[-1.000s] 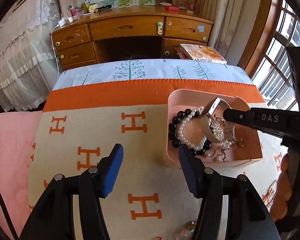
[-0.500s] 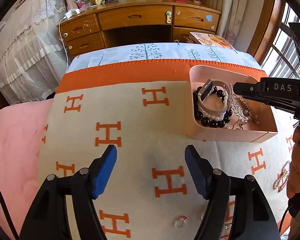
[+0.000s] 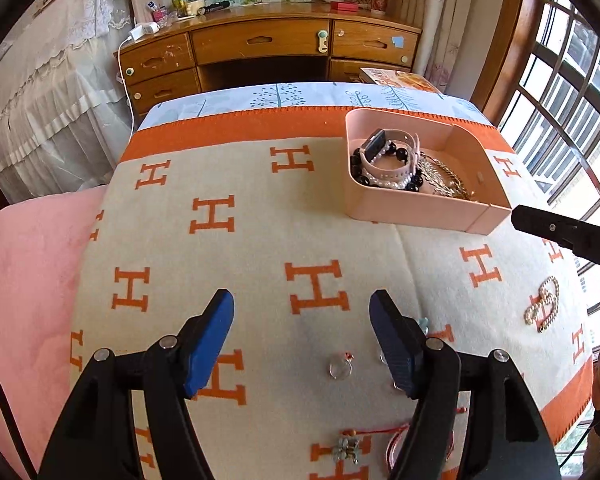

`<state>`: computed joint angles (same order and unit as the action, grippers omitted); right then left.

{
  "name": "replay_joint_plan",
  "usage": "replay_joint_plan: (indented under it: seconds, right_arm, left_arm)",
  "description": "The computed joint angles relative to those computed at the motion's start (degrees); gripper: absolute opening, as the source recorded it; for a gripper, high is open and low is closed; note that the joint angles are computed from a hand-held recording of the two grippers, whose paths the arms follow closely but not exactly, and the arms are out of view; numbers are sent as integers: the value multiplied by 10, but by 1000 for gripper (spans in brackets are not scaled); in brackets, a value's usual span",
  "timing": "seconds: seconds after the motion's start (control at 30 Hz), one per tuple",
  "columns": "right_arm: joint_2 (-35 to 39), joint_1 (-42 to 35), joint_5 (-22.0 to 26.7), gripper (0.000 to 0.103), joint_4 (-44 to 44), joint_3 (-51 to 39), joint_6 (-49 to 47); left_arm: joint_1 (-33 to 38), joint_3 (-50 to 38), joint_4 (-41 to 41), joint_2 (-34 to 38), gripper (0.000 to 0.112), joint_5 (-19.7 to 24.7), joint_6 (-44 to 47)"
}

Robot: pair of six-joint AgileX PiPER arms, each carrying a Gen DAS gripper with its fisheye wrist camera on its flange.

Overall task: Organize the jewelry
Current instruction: 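Lower the watch and pearl bracelet into the pink box and open both grippers, then grasp the pearl necklace with the right gripper while the left grasps the red string bracelet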

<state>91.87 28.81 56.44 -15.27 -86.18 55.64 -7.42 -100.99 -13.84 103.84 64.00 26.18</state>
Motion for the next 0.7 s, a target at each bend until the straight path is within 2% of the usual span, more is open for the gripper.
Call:
replay_joint_plan:
  seconds: [0.2, 0.37, 0.53, 0.7]
  right_arm:
    - [-83, 79, 11, 22, -59, 84, 70]
    - [-131, 124, 30, 22, -74, 125, 107]
    - [-170, 123, 53, 22, -54, 143, 103]
    - [-202, 77, 81, 22, -26, 167, 73]
  left_arm:
    - [6, 109, -29, -96, 69, -25, 53]
    - [5, 168, -38, -150, 69, -15, 70]
    - [-1, 222, -21, -196, 69, -6, 53]
    - [13, 249, -23, -206, 69, 37, 34]
